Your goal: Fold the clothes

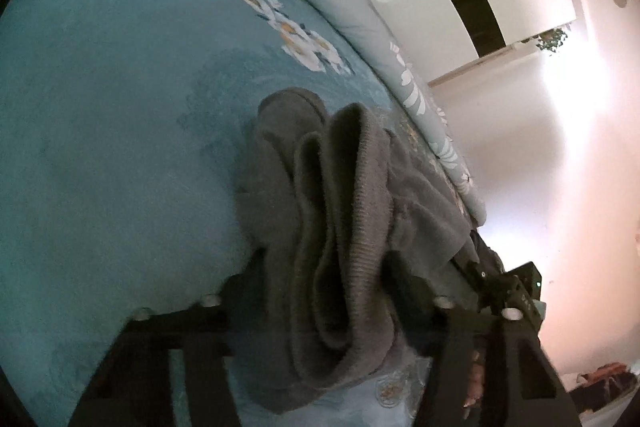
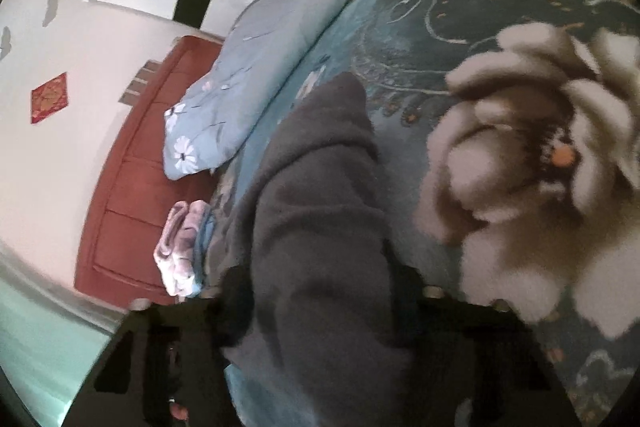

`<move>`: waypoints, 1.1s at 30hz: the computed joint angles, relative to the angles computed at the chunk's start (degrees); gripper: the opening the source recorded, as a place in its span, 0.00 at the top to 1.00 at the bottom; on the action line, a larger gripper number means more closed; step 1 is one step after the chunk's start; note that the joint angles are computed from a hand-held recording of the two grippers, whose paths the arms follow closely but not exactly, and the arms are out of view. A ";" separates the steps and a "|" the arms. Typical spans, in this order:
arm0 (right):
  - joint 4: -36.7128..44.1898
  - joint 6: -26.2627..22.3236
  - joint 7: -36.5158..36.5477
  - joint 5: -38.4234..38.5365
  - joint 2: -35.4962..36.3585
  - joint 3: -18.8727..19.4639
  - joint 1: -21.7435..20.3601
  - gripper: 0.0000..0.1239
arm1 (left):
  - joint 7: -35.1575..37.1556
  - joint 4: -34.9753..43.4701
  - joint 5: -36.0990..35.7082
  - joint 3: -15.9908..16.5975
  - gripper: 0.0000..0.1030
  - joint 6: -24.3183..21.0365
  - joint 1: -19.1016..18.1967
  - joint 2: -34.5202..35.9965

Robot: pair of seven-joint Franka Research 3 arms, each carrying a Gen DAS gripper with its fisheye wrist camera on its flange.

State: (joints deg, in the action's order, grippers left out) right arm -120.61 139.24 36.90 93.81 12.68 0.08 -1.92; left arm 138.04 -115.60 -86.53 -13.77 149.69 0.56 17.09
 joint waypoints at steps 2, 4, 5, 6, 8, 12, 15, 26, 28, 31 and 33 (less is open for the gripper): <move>-1.01 0.23 -0.02 0.99 -1.03 0.13 0.13 0.64 | 0.16 -0.64 -0.71 0.00 0.64 0.11 0.16 -0.56; -1.66 1.60 0.06 1.18 -2.02 0.23 0.81 0.66 | 1.31 -1.58 -1.09 0.20 0.70 0.18 0.14 -1.52; -2.17 2.25 0.31 1.29 -2.79 0.25 1.16 0.68 | 1.94 -2.10 -1.28 0.34 0.70 0.12 0.14 -2.15; -2.68 2.89 0.52 1.43 -3.58 0.26 1.54 0.68 | 3.32 -2.92 -1.94 0.45 0.71 -0.06 0.18 -3.14; -3.96 3.83 -0.06 1.76 -5.69 0.30 2.45 0.69 | 6.49 -4.56 -2.97 0.96 0.71 0.25 -0.13 -5.38; -5.98 5.81 -1.07 0.53 -9.92 0.65 5.22 0.69 | 13.55 -8.42 -6.11 3.37 0.71 -1.65 0.10 -10.75; -5.71 6.97 -1.49 1.99 -11.28 1.14 7.61 0.69 | 16.54 -10.59 -7.49 6.13 0.71 -5.74 1.56 -13.79; 13.80 9.46 -0.61 1.18 -1.63 6.42 16.15 0.69 | 17.51 -6.64 -2.94 15.65 0.72 -17.82 11.52 -18.03; 19.37 9.67 0.98 -1.53 1.73 7.82 17.35 0.69 | 16.97 -3.27 -1.10 16.63 0.71 -18.28 13.46 -17.11; 28.80 10.55 3.49 -5.88 7.41 10.24 18.89 0.69 | 16.39 2.69 0.53 17.39 0.71 -19.02 16.21 -14.50; 35.85 11.30 5.36 -9.16 11.78 11.88 19.84 0.69 | 16.13 7.49 1.21 17.41 0.71 -19.64 18.20 -11.86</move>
State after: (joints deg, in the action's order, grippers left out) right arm -84.76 150.54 42.26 84.65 24.46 11.97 17.92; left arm 154.17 -108.12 -85.31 3.64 130.05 18.76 5.23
